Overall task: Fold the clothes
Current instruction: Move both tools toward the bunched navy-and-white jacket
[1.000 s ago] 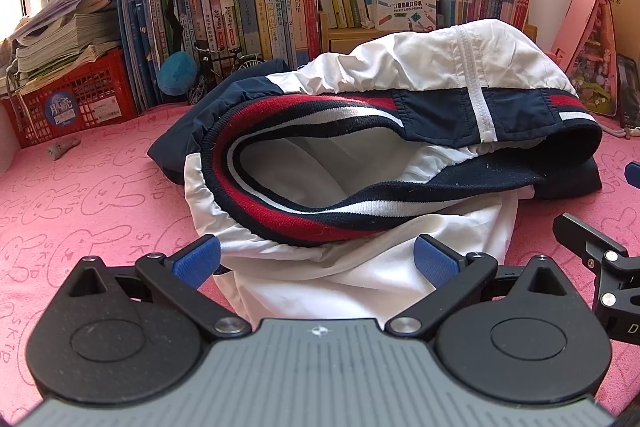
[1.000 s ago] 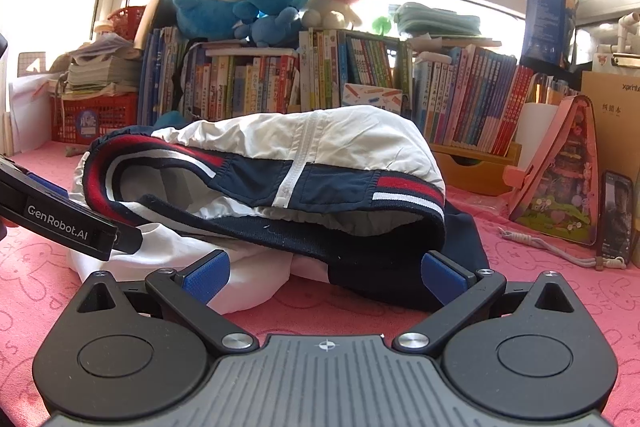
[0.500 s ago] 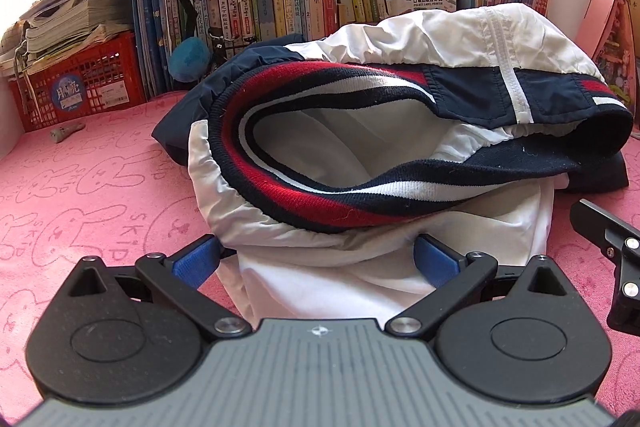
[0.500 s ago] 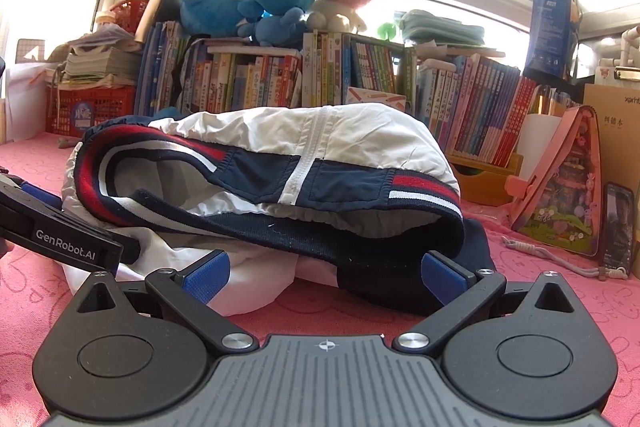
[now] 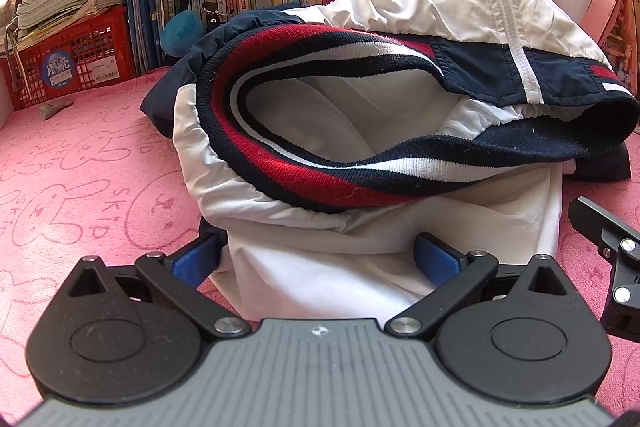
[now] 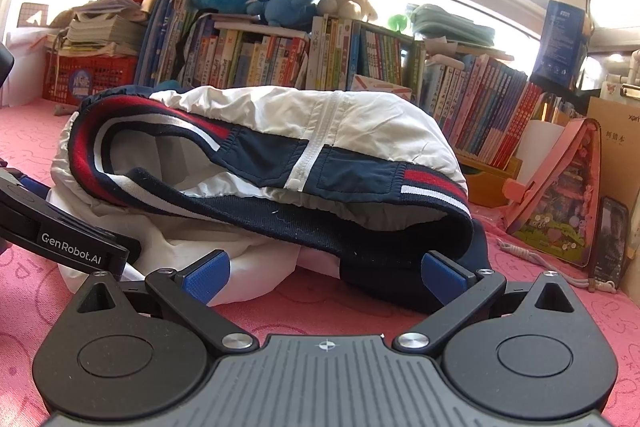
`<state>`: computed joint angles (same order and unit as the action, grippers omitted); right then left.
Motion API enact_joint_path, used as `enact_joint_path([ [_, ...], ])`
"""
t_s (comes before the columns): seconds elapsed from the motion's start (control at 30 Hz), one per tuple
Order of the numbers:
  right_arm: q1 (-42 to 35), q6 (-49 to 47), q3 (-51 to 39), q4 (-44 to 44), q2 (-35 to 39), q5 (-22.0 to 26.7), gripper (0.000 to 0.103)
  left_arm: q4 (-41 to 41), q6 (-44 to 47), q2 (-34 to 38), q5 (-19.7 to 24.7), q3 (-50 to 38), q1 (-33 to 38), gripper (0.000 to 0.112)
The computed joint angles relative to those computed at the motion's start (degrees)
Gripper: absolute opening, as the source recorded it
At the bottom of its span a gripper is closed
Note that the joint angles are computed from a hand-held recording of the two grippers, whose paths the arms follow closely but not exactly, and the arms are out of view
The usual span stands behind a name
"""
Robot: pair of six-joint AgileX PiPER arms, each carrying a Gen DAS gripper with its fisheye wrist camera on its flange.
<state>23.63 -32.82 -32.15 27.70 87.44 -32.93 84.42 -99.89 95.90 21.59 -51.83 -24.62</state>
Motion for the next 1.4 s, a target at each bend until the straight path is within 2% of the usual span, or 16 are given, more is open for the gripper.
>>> enact_joint_path([
  [0.17,1.59,-3.95,-0.03,3.25,0.51,-1.49,0.103,0.47,-0.14,-0.25,-0.36,0.46,0.39,0.103],
  [0.7,0.33,-3.11,-1.37,3.69,0.61,1.43,0.103,-0.66,1.21,-1.06,-0.38,0.88,0.61,0.103],
  [1.03,1.30,-3.85,-0.89,4.74,1.01,-0.45,0.103,-0.13,0.43,-0.92,-0.59,0.90,0.68,0.103],
  [1.17,-0.55,0.13,-1.20,0.63,0.56,2.00,0.103,-1.40,3.14,-2.94,-0.04,1.86,0.80,0.103],
  [1.27,-3.31,5.22,-0.68,-5.44,-0.12,1.03,0.103,4.77,-1.72,-6.94,3.06,3.98,0.12,0.103],
  [1.4,-4.36,-3.06,-3.04,-2.01,0.99,-3.11,0.103,11.82,-5.27,-9.37,2.71,2.66,1.86,0.103],
])
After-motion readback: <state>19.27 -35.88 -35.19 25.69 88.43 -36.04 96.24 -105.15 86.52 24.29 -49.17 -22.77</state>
